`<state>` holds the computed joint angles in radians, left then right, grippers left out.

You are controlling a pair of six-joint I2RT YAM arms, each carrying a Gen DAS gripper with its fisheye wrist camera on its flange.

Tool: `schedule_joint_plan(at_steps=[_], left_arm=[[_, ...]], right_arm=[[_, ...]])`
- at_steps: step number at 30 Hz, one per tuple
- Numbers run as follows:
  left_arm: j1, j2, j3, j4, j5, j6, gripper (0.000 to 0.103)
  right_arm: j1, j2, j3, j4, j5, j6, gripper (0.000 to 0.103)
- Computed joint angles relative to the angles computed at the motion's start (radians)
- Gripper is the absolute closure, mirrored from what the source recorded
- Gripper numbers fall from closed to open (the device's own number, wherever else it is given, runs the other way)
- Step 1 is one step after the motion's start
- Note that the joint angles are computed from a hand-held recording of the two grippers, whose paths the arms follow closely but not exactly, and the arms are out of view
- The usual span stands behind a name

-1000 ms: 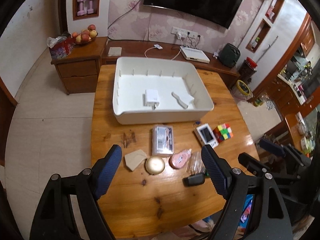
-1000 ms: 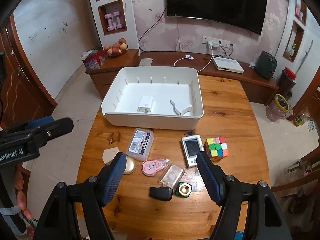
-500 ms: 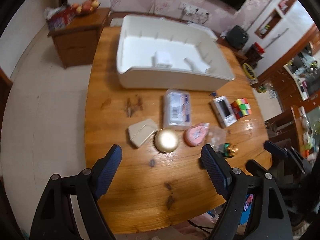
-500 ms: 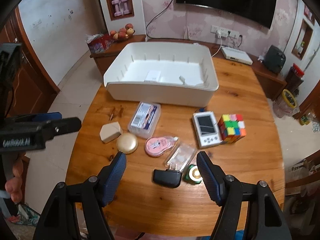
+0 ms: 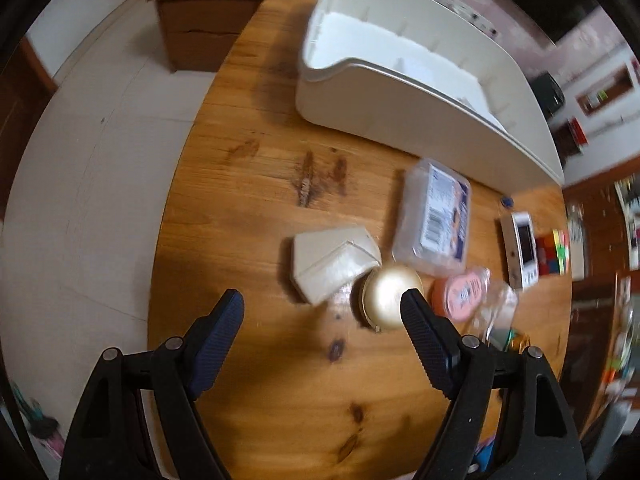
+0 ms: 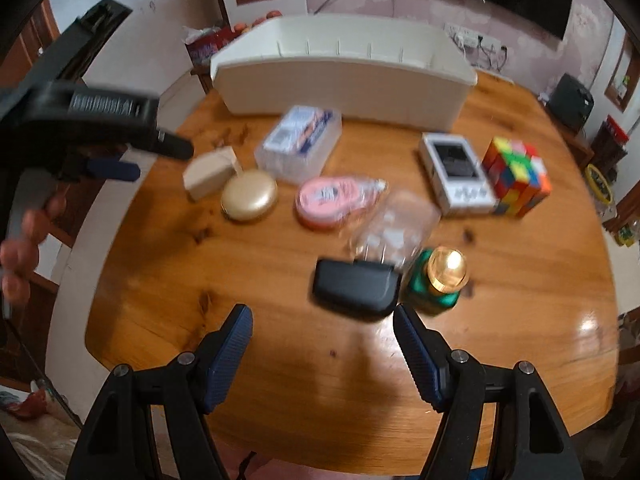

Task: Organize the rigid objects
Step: 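Grasp the beige triangular box with the left tool while the right tool grasps the black plug charger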

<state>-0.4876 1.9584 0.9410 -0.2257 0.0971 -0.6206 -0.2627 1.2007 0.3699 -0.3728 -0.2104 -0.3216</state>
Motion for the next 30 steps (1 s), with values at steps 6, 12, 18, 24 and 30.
schedule_joint_plan(at_steps=[6,12,18,24,30], left_arm=[[0.032,0.049,0.024,0.025,0.019,-0.101,0.021],[0.047,0.105,0.081,0.008,0.033,-0.201,0.021],[0.018,0.175,0.184,-0.067,0.019,-0.279,0.021],[-0.012,0.209,0.221,-0.102,-0.034,-0.336,0.021],[-0.01,0.227,0.225,-0.1,-0.049,-0.381,0.021]], right_arm=[[-0.001,0.141,-0.035,0.171,0.024,0.073,0.03],[0.024,0.25,-0.028,0.28,0.043,0.158,0.029],[0.071,0.291,-0.021,0.336,0.077,0.19,0.028],[0.139,0.324,-0.026,0.396,0.148,0.207,0.032],[0.125,0.289,-0.037,0.377,0.134,0.175,0.041]])
